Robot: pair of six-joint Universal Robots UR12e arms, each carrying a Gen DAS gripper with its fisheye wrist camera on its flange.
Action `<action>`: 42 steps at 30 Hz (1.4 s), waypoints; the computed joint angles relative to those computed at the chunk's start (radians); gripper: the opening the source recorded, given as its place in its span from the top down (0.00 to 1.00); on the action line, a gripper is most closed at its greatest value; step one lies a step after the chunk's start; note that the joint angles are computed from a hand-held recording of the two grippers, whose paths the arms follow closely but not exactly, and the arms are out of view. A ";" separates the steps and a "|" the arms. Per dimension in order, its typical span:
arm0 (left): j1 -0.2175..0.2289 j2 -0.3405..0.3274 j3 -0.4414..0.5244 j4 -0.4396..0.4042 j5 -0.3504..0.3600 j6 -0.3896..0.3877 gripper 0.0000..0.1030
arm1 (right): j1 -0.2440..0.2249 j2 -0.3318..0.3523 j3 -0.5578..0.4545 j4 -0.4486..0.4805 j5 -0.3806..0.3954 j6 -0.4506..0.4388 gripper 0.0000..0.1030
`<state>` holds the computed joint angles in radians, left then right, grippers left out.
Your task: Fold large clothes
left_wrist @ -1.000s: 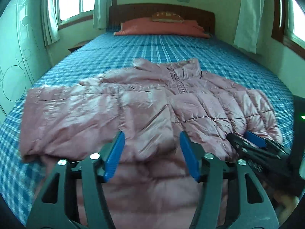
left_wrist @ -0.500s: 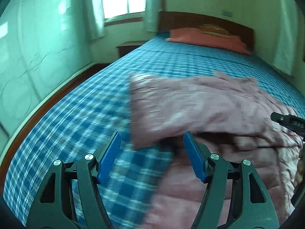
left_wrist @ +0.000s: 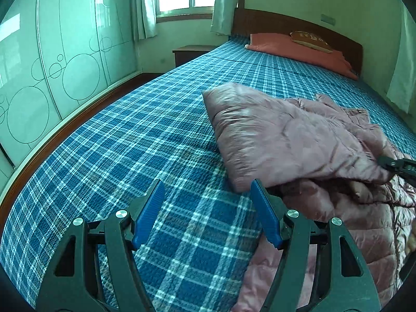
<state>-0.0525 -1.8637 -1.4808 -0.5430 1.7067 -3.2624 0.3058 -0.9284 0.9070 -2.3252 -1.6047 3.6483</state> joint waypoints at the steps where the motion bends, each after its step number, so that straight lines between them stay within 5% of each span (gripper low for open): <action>1: -0.003 -0.004 0.006 0.000 -0.001 0.001 0.34 | -0.006 -0.014 0.018 -0.004 -0.016 -0.007 0.93; 10: -0.036 -0.040 0.062 -0.021 -0.026 0.022 0.33 | -0.068 -0.131 0.190 0.033 -0.170 -0.008 0.93; 14: -0.049 -0.063 0.090 -0.043 -0.036 0.036 0.33 | -0.100 -0.171 0.261 0.051 -0.136 0.042 0.89; 16: -0.053 -0.076 0.110 -0.064 -0.048 0.030 0.33 | -0.106 -0.182 0.272 0.066 -0.123 0.058 0.69; 19: -0.054 -0.098 0.146 -0.077 -0.066 0.009 0.33 | -0.088 -0.199 0.289 0.009 -0.230 0.080 0.52; 22: -0.055 -0.131 0.197 -0.078 -0.075 -0.015 0.33 | -0.083 -0.182 0.257 -0.023 -0.248 0.075 0.52; 26: -0.056 -0.187 0.277 -0.119 -0.100 -0.050 0.33 | -0.094 -0.126 0.182 -0.008 -0.157 0.039 0.52; 31: -0.070 -0.260 0.370 -0.273 -0.034 -0.038 0.32 | -0.108 -0.076 0.140 0.093 -0.093 0.037 0.52; 36: -0.069 -0.240 0.339 -0.216 -0.036 -0.052 0.33 | -0.077 -0.107 0.171 0.055 -0.202 0.008 0.52; 42: -0.071 -0.253 0.358 -0.267 -0.028 -0.043 0.32 | -0.069 -0.100 0.169 0.108 -0.192 -0.045 0.51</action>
